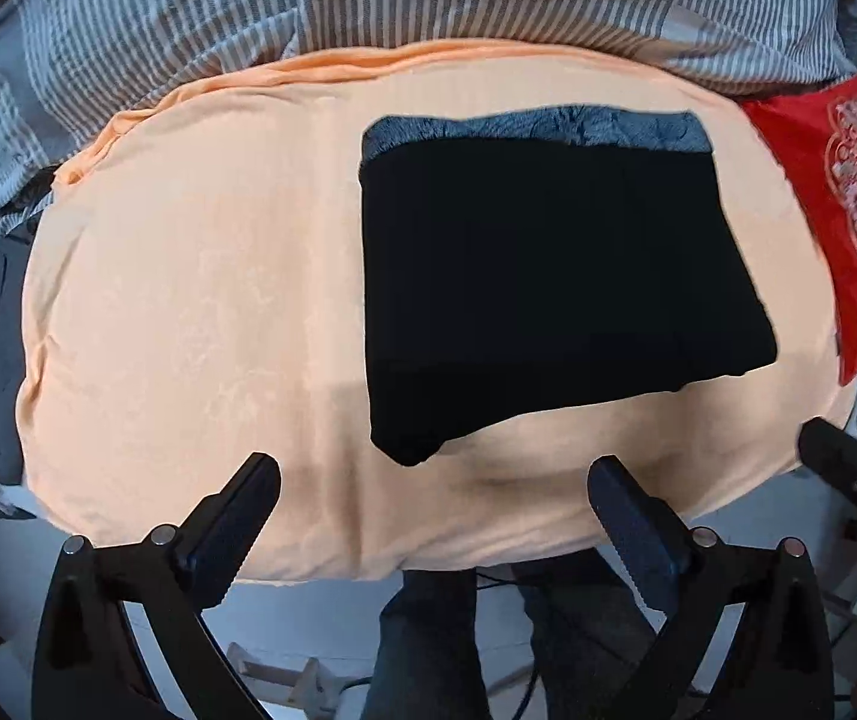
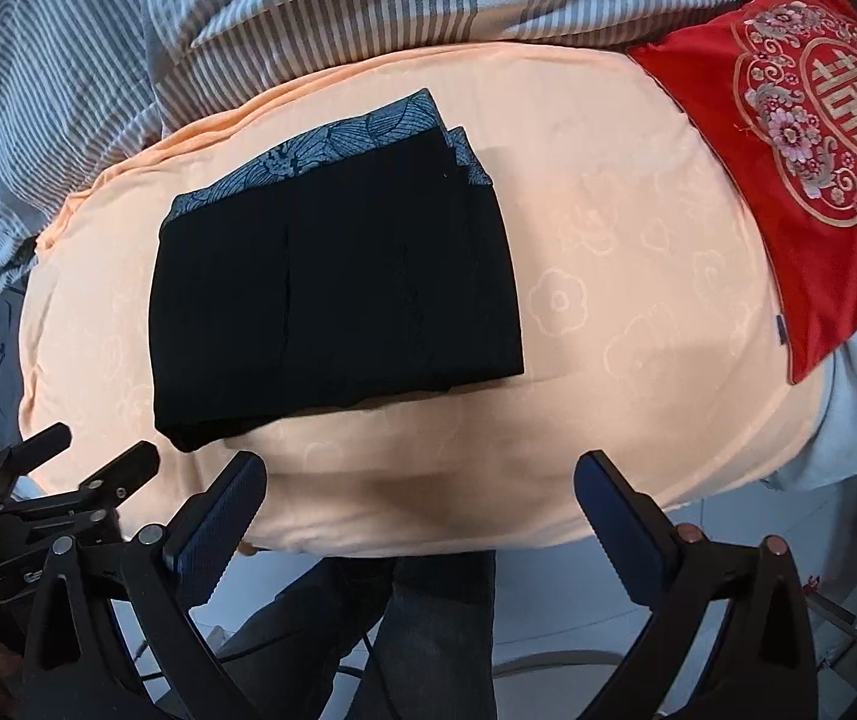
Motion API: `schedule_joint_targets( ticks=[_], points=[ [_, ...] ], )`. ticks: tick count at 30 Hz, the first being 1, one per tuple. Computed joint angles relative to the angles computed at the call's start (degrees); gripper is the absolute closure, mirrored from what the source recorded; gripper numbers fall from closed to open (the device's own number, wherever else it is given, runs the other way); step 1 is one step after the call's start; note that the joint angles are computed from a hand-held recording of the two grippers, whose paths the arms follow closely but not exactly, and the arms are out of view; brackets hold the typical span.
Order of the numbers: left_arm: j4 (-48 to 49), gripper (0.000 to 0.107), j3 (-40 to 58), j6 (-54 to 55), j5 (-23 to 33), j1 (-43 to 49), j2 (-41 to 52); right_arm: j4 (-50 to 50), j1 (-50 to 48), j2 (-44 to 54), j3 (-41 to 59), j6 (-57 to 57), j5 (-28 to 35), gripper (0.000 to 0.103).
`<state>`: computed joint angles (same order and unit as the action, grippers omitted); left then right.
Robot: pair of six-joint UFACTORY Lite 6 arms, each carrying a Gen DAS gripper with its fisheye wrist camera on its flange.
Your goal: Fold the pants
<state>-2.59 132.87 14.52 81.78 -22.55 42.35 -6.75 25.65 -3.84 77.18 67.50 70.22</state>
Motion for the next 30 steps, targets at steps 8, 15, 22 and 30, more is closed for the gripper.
schedule_joint_targets(
  ticks=[8, 15, 22, 30],
  points=[
    [0.53, 0.004, 0.5, 1.41, 1.24, 0.78, -2.02, -2.71, 3.07, 3.77, 8.1, 3.7, 5.74, 0.0],
    [0.05, 0.004, 7.78, 1.95, 5.55, 2.03, 0.91, -4.87, 4.68, 7.26, 15.72, 3.9, 10.8, 0.0],
    [-0.14, 0.004, 6.56, 3.2, 5.37, 2.24, -0.85, -6.09, 6.54, 10.2, 20.75, 3.91, 13.37, 0.0],
    [-0.03, 0.004, 4.39, 3.43, 4.5, 1.77, -2.71, -6.61, 7.28, 10.12, 21.18, 4.93, 14.35, 0.0]
  ],
)
